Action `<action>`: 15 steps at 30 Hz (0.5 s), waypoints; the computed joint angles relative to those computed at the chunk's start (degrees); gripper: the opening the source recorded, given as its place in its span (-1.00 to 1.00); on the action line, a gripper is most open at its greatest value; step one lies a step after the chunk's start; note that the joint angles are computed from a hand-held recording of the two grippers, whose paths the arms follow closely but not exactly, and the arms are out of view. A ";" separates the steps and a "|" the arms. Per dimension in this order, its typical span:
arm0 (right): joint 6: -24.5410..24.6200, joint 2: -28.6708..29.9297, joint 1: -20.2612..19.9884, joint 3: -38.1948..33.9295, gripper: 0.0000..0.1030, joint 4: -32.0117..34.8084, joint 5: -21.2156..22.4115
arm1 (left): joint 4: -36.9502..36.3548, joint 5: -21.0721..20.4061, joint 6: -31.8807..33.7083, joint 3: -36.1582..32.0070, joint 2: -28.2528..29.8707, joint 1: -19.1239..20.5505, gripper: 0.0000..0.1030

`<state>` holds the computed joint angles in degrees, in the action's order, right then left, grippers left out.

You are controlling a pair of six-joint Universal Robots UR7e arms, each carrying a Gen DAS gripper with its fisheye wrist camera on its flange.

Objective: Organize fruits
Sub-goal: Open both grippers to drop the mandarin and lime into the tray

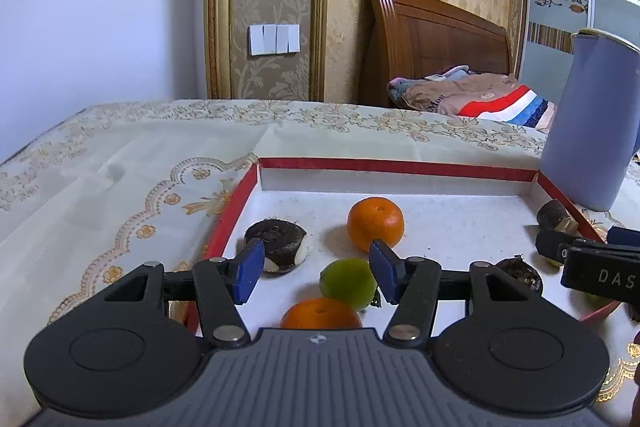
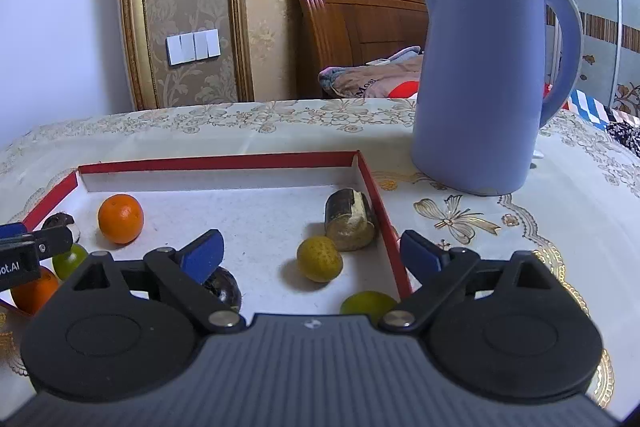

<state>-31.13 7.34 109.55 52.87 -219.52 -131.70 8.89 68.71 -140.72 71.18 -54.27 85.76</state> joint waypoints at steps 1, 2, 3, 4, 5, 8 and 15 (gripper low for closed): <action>-0.02 0.02 0.02 0.06 0.89 -0.25 -0.03 | -0.42 0.11 0.39 0.40 -0.19 -0.01 0.11; 0.03 0.03 0.02 0.17 0.90 -0.55 0.03 | -0.82 0.16 0.75 0.89 -0.44 -0.04 0.11; 0.03 0.09 0.03 0.26 0.94 -1.00 0.09 | -1.21 0.12 1.08 1.33 -0.65 -0.09 0.11; -0.12 0.17 0.05 0.30 0.96 -1.41 0.17 | -1.88 0.13 1.53 2.08 -1.03 -0.15 0.11; -0.34 0.22 0.15 0.40 0.96 -1.75 0.18 | -2.66 0.07 2.07 2.85 -1.40 -0.22 0.11; -0.42 0.20 0.39 0.85 1.00 -3.22 0.55 | -4.61 -0.06 3.20 4.95 -2.52 -0.43 0.11; -0.31 0.02 0.51 1.89 1.00 -4.74 0.77 | -8.86 0.92 4.40 8.87 -4.87 -0.36 0.39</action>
<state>-31.44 7.37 110.06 54.76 -224.26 -130.93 0.03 69.64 -136.32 80.05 -59.13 85.39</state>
